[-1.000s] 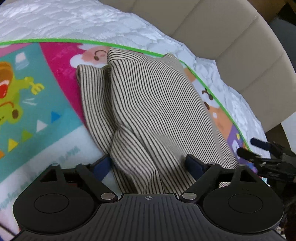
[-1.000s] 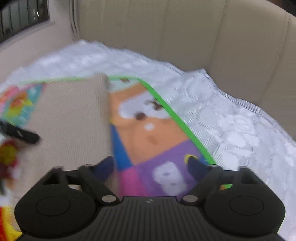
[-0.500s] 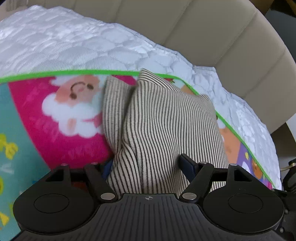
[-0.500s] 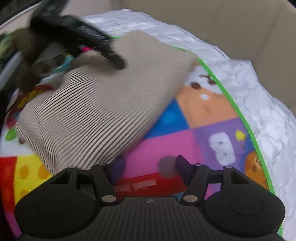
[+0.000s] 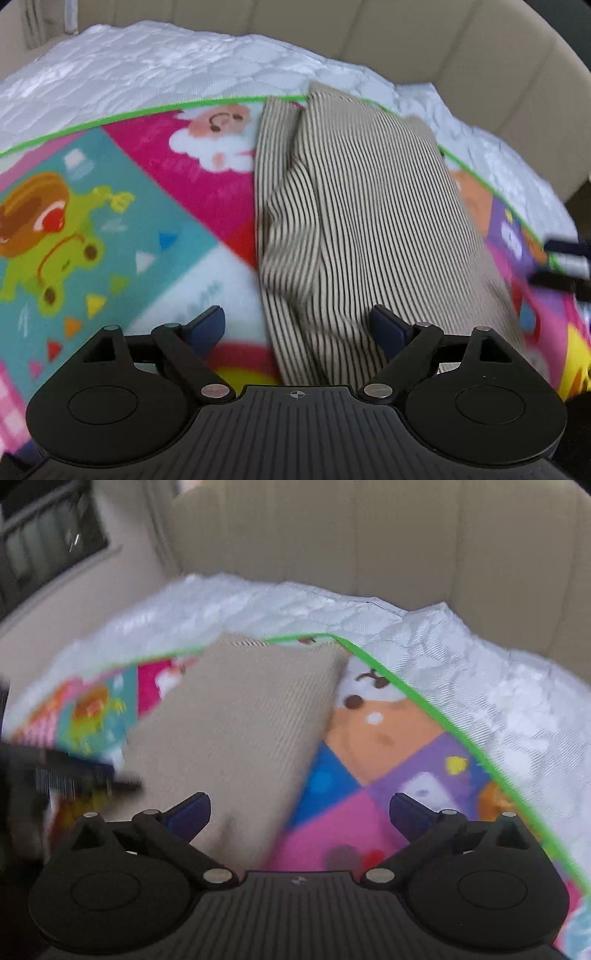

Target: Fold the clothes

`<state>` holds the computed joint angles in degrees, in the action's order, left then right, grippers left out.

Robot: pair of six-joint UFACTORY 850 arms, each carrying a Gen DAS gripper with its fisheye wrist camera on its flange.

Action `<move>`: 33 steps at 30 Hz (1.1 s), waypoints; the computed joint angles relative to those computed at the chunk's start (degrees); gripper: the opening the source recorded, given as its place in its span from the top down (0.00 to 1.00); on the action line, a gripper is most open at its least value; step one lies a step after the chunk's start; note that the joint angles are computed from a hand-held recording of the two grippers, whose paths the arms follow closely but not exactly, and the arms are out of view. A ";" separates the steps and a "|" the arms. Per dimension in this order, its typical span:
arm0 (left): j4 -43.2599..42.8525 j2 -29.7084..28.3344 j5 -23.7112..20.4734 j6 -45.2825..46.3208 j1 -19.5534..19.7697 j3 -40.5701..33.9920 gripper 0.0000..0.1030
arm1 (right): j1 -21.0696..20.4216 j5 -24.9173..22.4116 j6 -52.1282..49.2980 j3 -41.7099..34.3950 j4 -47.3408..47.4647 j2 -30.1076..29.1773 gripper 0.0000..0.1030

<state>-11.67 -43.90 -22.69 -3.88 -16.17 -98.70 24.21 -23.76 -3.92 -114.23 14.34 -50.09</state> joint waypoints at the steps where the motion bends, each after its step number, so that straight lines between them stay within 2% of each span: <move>1: 1.85 0.54 0.59 -0.92 -0.37 0.91 0.12 | 0.28 -0.82 2.09 -1.63 -0.26 -1.28 0.00; 2: 3.54 0.85 1.00 -1.86 -0.65 1.46 0.12 | 0.56 -2.05 4.34 -3.43 -0.70 -2.63 0.00; 5: 3.84 1.50 1.77 -2.52 -0.66 2.76 0.11 | 1.77 -13.60 12.59 -11.59 -5.85 -8.27 0.00; 6: 3.20 1.61 1.92 -2.09 -0.59 3.04 0.10 | 2.47 -14.21 14.56 -11.07 -8.29 -8.31 0.00; 9: 2.87 1.85 2.38 -1.30 -0.59 3.57 0.09 | 3.99 -8.26 20.97 -3.81 -15.34 -4.55 0.00; 14: 2.22 2.29 3.15 -0.01 -0.56 4.48 0.08 | 3.00 -8.75 21.27 -3.99 -10.88 -4.85 0.00; 21: 0.97 2.75 3.34 1.42 -0.40 5.13 0.08 | 3.38 -13.06 21.43 -7.36 -12.06 -5.81 0.00; 25: -1.00 2.83 3.19 3.17 -0.15 5.21 0.08 | 4.48 -7.72 16.84 -2.35 -14.64 -1.69 0.00; 29: -4.56 2.86 2.57 6.68 0.25 5.00 0.07 | 6.08 -11.93 12.43 -2.01 -20.12 -1.54 0.04; 33: -14.37 3.91 3.18 14.10 1.47 6.32 0.06 | 6.27 -15.88 10.87 -3.46 -21.03 -3.05 0.02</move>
<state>-26.04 -39.98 -19.52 10.22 -14.70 -92.39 30.49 -39.63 6.95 -117.69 -6.70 -53.13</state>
